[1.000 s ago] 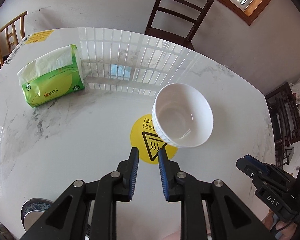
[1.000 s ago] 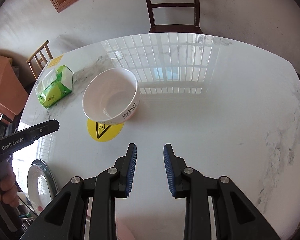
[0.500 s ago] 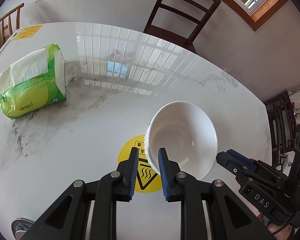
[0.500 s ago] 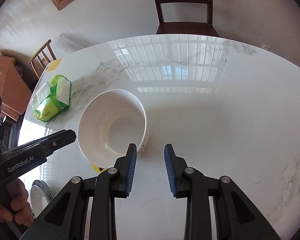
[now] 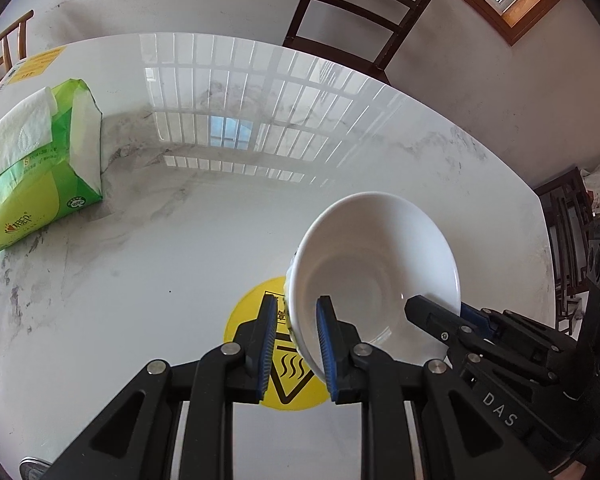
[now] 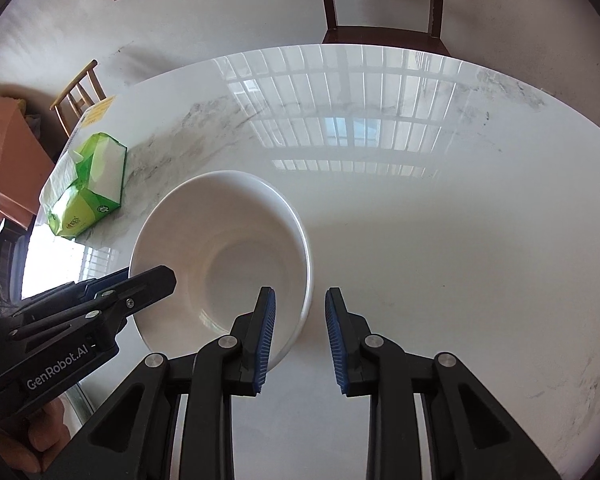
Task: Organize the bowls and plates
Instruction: 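Move both grippers to the small white Rabbit bowl rim and close, then lift the Rabbit bowl and carry it over the nested bowls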
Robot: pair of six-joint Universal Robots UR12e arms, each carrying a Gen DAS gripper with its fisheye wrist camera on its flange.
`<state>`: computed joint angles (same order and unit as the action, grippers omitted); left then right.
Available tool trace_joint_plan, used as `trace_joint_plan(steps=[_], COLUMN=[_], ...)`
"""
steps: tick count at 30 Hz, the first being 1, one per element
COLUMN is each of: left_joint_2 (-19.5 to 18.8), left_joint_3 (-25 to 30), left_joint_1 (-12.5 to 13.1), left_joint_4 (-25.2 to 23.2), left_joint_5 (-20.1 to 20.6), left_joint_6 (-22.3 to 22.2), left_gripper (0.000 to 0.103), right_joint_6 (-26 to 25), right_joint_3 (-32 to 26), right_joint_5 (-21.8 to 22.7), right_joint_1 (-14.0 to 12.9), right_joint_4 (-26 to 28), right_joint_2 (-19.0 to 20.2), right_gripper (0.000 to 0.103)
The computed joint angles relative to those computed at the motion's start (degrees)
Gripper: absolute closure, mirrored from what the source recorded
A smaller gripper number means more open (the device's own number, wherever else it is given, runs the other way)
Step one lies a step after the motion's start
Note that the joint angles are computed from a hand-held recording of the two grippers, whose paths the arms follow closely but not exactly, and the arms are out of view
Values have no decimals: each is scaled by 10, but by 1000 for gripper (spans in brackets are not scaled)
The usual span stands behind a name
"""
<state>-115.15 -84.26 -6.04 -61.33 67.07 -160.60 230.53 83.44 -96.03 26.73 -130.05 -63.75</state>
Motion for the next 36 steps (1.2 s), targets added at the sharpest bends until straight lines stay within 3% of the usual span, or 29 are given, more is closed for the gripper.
trace_joint_plan(steps=[13, 29, 36], left_joint_2=[18, 75, 105], left_joint_3=[-11, -46, -71], left_joint_1=[4, 4, 11], left_joint_4=[4, 2, -3], left_joint_5=[-9, -33, -32], left_joint_6=[13, 53, 72], left_gripper=[86, 86, 86], right_joint_6=[5, 28, 54], right_joint_3=[-6, 1, 6], right_joint_5=[-26, -91, -98], right_joint_1=[11, 40, 56], right_joint_4=[11, 45, 58], right_joint_2=[-4, -46, -63], right_gripper=[87, 87, 87])
